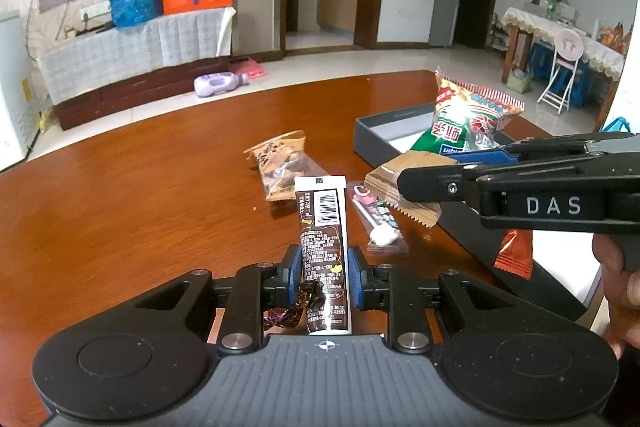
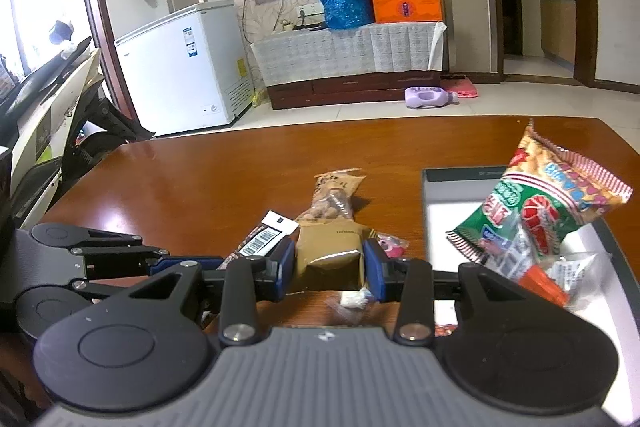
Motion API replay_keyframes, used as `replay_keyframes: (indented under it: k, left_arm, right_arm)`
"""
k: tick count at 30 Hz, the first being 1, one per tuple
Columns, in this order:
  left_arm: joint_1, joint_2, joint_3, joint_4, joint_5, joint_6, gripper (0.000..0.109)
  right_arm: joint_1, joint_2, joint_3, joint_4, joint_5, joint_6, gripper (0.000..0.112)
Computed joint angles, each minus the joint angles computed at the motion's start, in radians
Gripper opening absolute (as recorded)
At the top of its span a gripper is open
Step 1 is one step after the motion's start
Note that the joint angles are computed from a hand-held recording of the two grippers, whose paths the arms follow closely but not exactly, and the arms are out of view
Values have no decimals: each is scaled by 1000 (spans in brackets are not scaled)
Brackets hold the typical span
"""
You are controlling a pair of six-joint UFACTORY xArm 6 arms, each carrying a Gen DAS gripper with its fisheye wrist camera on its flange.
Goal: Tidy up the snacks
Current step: 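Lift the chocolate bar and khaki packet and carry both over the white box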
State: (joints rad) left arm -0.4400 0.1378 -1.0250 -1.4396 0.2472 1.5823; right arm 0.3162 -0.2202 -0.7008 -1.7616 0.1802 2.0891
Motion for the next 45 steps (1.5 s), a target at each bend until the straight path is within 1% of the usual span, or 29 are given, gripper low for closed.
replay_keyframes:
  k: [8,19,28,36,45]
  left_arm:
    - [-24,9,-17,3,5,-8,26]
    - [-78,27,-53,-25,21,10,26]
    - [-93,39,-71,-62,39,35,26]
    - [-121,48,-101,-136,58,82,25]
    - [-152,65,-125,-145,79,81,25]
  right_arm:
    - [-18,-53,40,-1,11,3,38]
    - [-65,-138,113,13,21,-5,38]
    - [-100,-192,152,0,16,1,38]
    - [-118,-265,207,35,29,-26,38]
    - [-165,-364,281,122,38,-115,38]
